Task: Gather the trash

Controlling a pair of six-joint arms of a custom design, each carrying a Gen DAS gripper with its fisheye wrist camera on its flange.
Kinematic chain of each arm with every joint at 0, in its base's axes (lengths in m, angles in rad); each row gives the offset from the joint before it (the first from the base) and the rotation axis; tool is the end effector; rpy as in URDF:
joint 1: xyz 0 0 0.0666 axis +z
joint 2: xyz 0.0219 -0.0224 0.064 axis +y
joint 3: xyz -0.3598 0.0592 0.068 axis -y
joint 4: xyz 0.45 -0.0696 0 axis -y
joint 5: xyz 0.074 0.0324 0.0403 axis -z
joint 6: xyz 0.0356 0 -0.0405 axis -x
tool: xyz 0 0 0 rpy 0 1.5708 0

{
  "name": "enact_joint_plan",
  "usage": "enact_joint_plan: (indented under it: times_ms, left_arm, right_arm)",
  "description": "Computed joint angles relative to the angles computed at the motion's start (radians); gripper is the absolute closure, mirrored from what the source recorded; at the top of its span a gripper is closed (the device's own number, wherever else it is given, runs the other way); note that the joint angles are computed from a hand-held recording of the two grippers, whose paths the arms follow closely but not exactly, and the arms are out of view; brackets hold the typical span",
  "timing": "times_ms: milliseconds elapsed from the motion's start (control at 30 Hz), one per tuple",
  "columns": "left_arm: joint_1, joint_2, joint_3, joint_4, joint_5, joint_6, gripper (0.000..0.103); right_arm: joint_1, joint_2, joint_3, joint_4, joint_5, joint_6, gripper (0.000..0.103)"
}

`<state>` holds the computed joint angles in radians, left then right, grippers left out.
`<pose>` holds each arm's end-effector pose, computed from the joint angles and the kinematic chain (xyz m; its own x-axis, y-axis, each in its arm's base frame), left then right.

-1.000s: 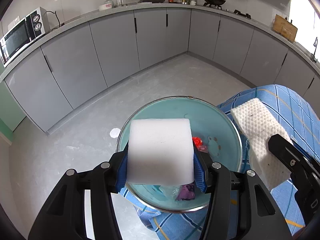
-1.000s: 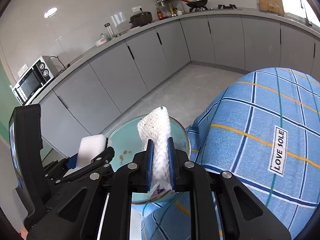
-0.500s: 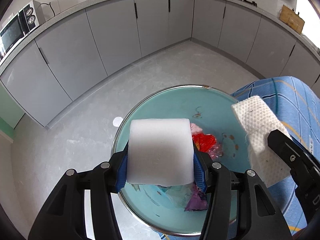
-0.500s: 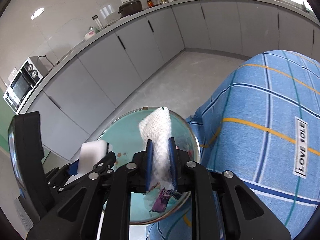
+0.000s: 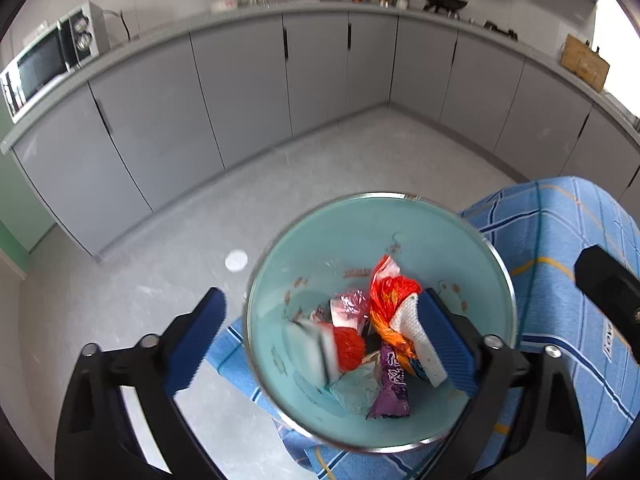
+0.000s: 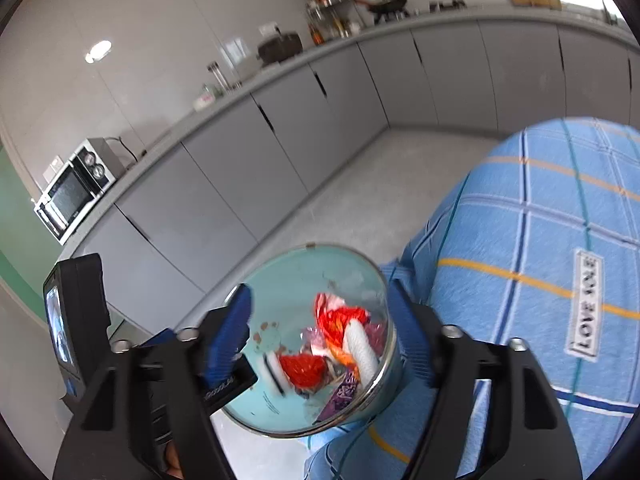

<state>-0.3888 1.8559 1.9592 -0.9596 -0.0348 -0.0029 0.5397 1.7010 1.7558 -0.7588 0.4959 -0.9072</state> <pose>0.6551 -0.2675 0.4202 -0.6980 0.2891 -0.6552 0.3598 0.9326 0.0282 0.5798 0.3271 0.4349 -0.4530 0.5364 -0.7121 0.3507 0.8416 0.4108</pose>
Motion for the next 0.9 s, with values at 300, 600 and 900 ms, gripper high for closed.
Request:
enact_joint_plan:
  times_ms: [300,600,900]
  left_arm:
    - [0.002,-0.227,-0.231,0.135,-0.044,0.025,0.006]
    - [0.009,-0.427,-0.413,0.257,-0.072,0.02,0.006]
    - [0.004,-0.561,-0.523,0.334,-0.055,-0.013,0.006]
  right_arm:
    - [0.075,-0.101,-0.092,0.076,0.135,0.112,0.012]
    - [0.16,-0.185,-0.153,0.117,0.281,0.181,0.009]
    - [0.239,-0.258,-0.199,0.163,0.449,0.229,0.007]
